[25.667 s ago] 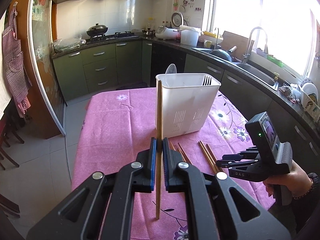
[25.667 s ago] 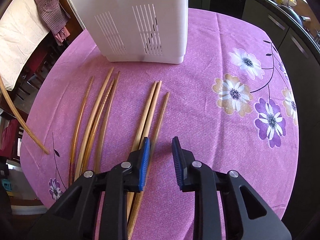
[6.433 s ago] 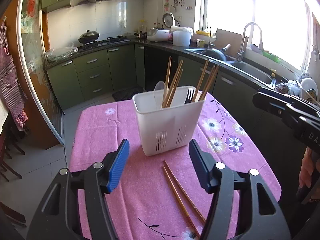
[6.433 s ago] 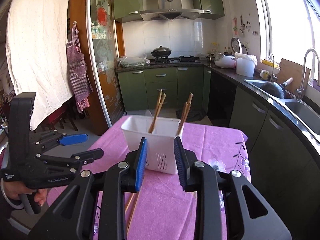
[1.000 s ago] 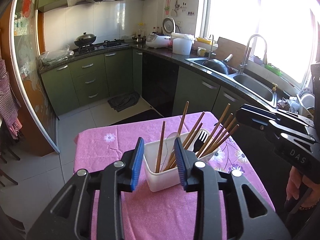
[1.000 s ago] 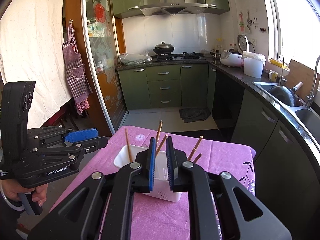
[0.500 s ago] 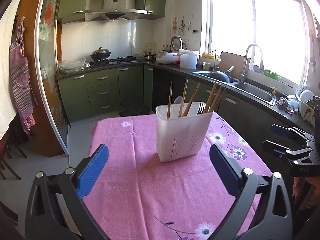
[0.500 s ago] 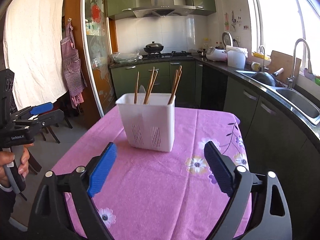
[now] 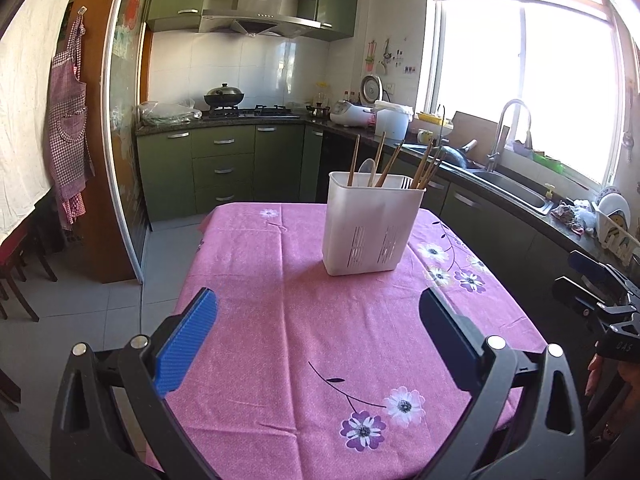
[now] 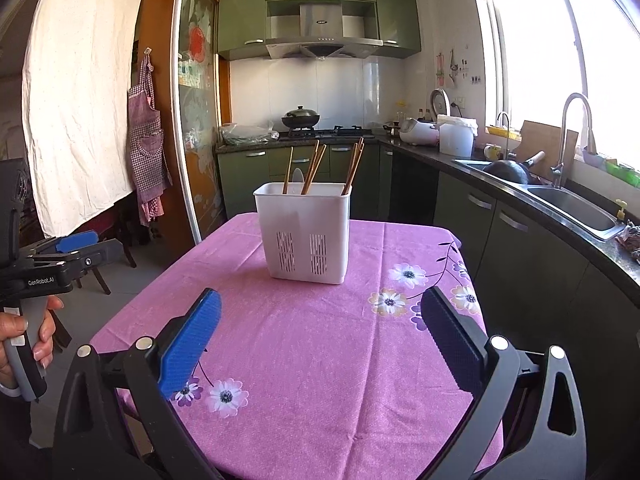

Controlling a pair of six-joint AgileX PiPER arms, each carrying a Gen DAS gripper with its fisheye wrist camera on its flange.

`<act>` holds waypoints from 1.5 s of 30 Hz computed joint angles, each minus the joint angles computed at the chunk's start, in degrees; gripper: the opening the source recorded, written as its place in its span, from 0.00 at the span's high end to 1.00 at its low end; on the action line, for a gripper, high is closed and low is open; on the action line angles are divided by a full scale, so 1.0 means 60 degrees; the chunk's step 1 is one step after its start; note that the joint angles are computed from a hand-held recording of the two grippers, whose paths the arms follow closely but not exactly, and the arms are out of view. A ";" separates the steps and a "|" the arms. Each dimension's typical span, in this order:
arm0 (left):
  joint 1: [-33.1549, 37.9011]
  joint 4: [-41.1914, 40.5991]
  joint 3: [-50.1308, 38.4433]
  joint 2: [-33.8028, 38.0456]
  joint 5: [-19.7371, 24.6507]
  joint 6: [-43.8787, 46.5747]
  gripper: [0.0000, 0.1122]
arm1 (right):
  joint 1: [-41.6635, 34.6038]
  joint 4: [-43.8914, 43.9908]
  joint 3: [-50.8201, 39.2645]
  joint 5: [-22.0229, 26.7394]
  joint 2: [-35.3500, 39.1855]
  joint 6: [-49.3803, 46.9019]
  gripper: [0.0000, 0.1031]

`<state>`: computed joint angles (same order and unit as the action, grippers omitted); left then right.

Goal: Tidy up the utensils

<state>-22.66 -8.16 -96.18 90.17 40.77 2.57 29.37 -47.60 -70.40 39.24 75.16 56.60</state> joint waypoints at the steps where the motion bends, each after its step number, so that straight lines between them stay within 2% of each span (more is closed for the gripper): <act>1: -0.0004 -0.0043 0.0161 -0.0148 0.0003 0.0055 0.14 | 0.0120 -0.0065 0.0011 0.0168 -0.0089 0.0087 0.05; 8: 0.0059 -0.0193 0.1299 -0.1289 -0.0215 0.0014 0.14 | 0.1529 -0.1469 0.0472 0.1572 -0.0880 0.1331 0.05; 16: -0.0028 0.0034 0.1616 -0.1985 -0.0079 -0.0107 0.14 | 0.2860 -0.2194 0.0729 0.2759 -0.1415 0.2081 0.05; 45: -0.0075 -0.0067 0.1477 -0.2105 0.0235 -0.0074 0.14 | 0.2765 -0.2013 0.0631 0.2516 -0.1576 0.1813 0.05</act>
<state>-23.12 -8.56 -87.32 77.54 42.18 2.13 45.96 -59.68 -66.61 54.34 65.70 67.47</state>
